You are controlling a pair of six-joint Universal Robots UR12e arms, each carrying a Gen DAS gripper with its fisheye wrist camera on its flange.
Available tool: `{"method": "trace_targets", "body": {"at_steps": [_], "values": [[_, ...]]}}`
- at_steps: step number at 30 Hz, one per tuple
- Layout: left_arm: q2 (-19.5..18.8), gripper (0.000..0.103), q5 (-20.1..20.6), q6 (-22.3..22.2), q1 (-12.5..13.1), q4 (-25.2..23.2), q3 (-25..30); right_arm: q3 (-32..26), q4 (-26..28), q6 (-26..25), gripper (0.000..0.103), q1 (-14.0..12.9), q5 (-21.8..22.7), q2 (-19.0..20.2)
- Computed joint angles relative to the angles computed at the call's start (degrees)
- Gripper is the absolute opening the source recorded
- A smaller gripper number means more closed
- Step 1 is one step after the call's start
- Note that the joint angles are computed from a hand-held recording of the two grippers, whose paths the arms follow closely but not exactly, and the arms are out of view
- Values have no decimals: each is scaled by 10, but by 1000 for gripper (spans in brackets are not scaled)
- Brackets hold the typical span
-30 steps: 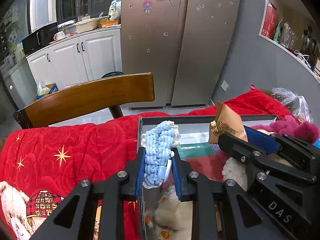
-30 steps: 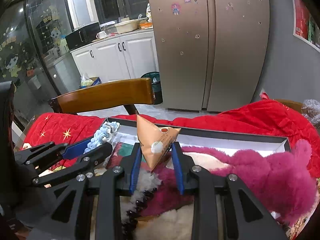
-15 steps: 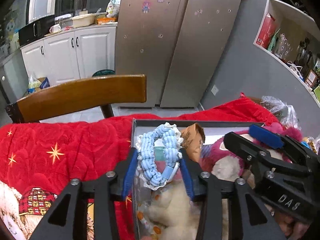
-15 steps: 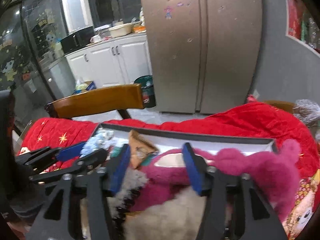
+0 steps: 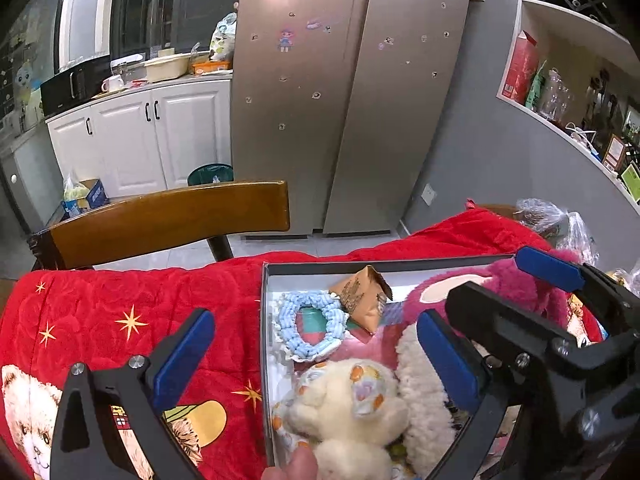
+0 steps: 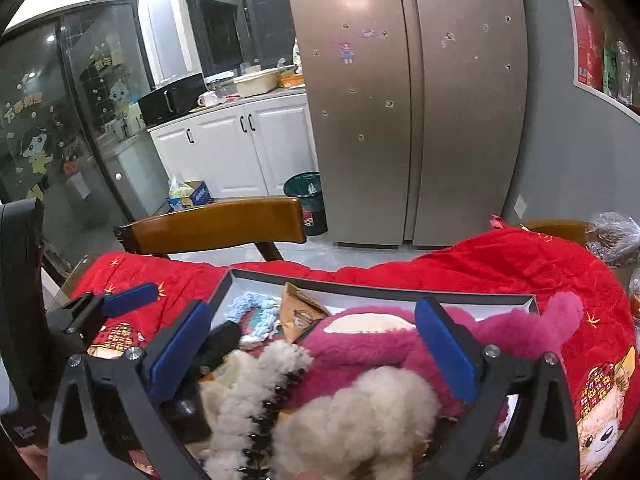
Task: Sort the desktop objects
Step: 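Open right tool to drop the pyramid while left tool releases the scrunchie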
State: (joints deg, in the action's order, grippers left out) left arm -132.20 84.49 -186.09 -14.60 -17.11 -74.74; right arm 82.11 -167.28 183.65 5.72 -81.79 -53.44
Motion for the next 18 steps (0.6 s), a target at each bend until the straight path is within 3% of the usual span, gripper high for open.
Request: {"method": "trace_targets", "body": {"at_steps": [14, 18], "values": [[14, 103, -7, 9, -2, 31, -20, 26, -33, 4, 103, -11, 30, -19], [21, 103, 24, 13, -11, 62, -32, 36, -49, 3, 103, -15, 48, -26]]}}
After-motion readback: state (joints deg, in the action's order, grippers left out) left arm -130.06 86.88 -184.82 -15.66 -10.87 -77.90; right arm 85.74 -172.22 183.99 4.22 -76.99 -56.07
